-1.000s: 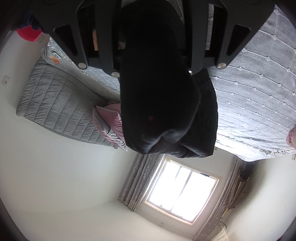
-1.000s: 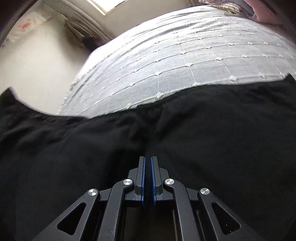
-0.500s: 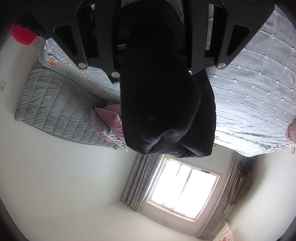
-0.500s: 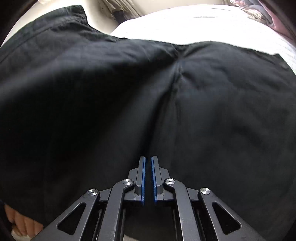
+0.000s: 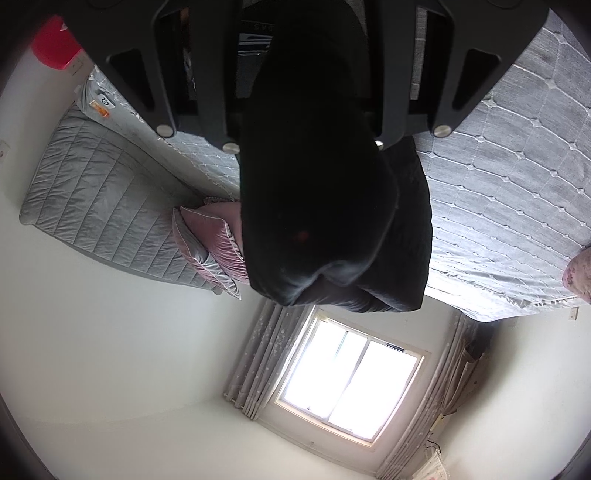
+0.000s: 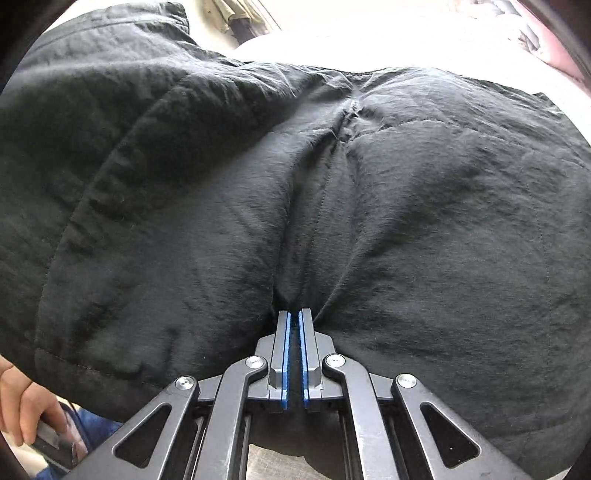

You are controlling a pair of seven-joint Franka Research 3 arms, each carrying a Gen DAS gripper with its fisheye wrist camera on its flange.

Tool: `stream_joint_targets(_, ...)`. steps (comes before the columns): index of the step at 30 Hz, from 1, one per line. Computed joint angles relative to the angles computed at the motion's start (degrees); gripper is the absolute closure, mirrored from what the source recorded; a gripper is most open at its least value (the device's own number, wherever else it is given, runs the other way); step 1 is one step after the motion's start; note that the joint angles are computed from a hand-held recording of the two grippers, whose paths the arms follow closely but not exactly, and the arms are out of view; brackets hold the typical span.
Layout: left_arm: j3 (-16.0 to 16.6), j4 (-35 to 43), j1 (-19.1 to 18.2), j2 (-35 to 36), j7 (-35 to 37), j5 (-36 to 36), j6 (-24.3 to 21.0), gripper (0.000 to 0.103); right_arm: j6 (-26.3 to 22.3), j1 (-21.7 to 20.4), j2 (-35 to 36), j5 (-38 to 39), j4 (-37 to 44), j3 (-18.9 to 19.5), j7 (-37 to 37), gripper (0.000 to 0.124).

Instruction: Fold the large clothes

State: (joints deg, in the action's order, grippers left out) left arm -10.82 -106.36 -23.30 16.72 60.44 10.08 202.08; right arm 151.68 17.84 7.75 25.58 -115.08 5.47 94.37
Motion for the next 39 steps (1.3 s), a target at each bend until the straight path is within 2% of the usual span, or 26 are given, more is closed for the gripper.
stream_joint_targets(3, 4.0, 2.2, -5.8, 0.5, 4.4, -5.3, -2.2, 0.072, 0.8, 0.3, 1.8, 2.2, 1.5, -0.7, -2.5, 0.120)
stream_joint_targets(4, 6.3, 3.2, -8.9, 0.8, 6.5, -7.9, -3.2, 0.072, 0.4, -1.0, 1.2, 4.0, 0.9, 0.5, -3.0, 0.120)
stream_joint_targets(9, 10.4, 5.7, -14.9, 1.9, 11.0, -12.3, -4.7, 0.072, 1.9, -2.8, -1.4, 12.5, -2.6, 0.6, -11.7, 0.120)
stream_joint_targets(11, 14.3, 6.9, -19.2, 2.2, 13.7, -15.1, -5.4, 0.072, 0.8, -3.6, -3.5, 17.3, -4.1, 0.3, -15.0, 0.118)
stream_joint_targets(13, 15.5, 8.3, -20.8, 2.6, 15.3, -16.0, -6.2, 0.072, 0.3, -4.0, -6.4, 16.7, -6.1, -1.0, -12.9, 0.113)
stream_joint_targets(14, 17.3, 9.0, -22.3, 3.0, 14.9, -15.6, -6.9, 0.072, 0.4, -4.4, -8.3, 16.7, -7.6, -1.8, -11.9, 0.112)
stream_joint_targets(16, 24.8, 11.9, -29.6, 4.9, 17.8, -17.7, -9.7, 0.072, 1.2, -5.3, -12.0, 15.5, -10.9, -3.2, -9.4, 0.110)
stream_joint_targets(18, 29.2, 15.3, -33.8, 7.2, 17.5, -16.4, -12.3, 0.072, 2.7, -6.6, -15.6, 12.7, -14.3, -4.3, -6.2, 0.109)
stream_joint_targets(21, 32.5, 21.5, -37.0, 11.1, 15.8, -13.4, -17.3, 0.071, 3.1, -9.2, -20.1, 8.2, -18.5, -5.6, 0.0, 0.108)
stream_joint_targets(22, 32.1, 25.1, -37.1, 13.3, 15.3, -12.5, -19.6, 0.071, 3.2, -9.7, -21.8, 8.4, -19.8, -6.3, 0.9, 0.108)
stream_joint_targets(23, 30.7, 26.9, -36.4, 14.2, 15.2, -11.8, -20.7, 0.071, 3.1, -10.0, -23.1, 9.1, -20.9, -7.2, 0.9, 0.108)
stream_joint_targets(25, 25.3, 33.3, -33.6, 18.2, 16.6, -10.3, -24.4, 0.070, 3.1, -11.3, -26.3, 8.6, -23.4, -7.9, 2.5, 0.108)
stream_joint_targets(27, 21.3, 37.9, -31.9, 21.4, 18.2, -8.9, -27.9, 0.066, 3.8, -13.2, -29.3, 7.3, -25.9, -8.6, 4.0, 0.108)
stream_joint_targets(29, 14.7, 43.5, -29.0, 25.3, 22.5, -7.9, -34.5, 0.054, 4.2, -17.1, -32.1, 3.5, -28.4, -7.7, 8.8, 0.108)
stream_joint_targets(31, 6.8, 50.9, -25.5, 30.0, 29.2, -8.5, -46.8, 0.045, 1.5, -24.0, -33.9, -5.0, -29.7, -4.1, 18.6, 0.105)
stream_joint_targets(33, 2.8, 52.6, -23.6, 31.2, 32.0, -8.8, -53.5, 0.043, -0.6, -26.4, -35.0, -9.4, -30.3, -3.7, 23.4, 0.103)
stream_joint_targets(34, 1.9, 50.5, -23.0, 29.9, 32.0, -7.7, -53.1, 0.042, -0.8, -25.9, -35.4, -9.5, -30.7, -5.0, 23.5, 0.102)
stream_joint_targets(35, -1.0, 46.5, -20.7, 27.7, 31.6, -6.1, -50.7, 0.040, -0.7, -25.2, -35.8, -9.2, -31.0, -5.9, 23.3, 0.102)
stream_joint_targets(36, -4.0, 44.3, -18.4, 26.3, 33.6, -7.8, -49.9, 0.037, -0.5, -24.8, -36.1, -9.2, -31.1, -6.3, 23.3, 0.102)
stream_joint_targets(38, -14.0, 37.8, -10.5, 22.1, 43.6, -20.3, -47.4, 0.031, 0.8, -24.5, -36.6, -10.5, -31.1, -6.1, 22.8, 0.101)
stream_joint_targets(39, -19.0, 35.1, -6.3, 20.8, 47.1, -23.7, -46.2, 0.030, 0.9, -24.5, -37.1, -11.6, -31.0, -5.7, 22.6, 0.100)
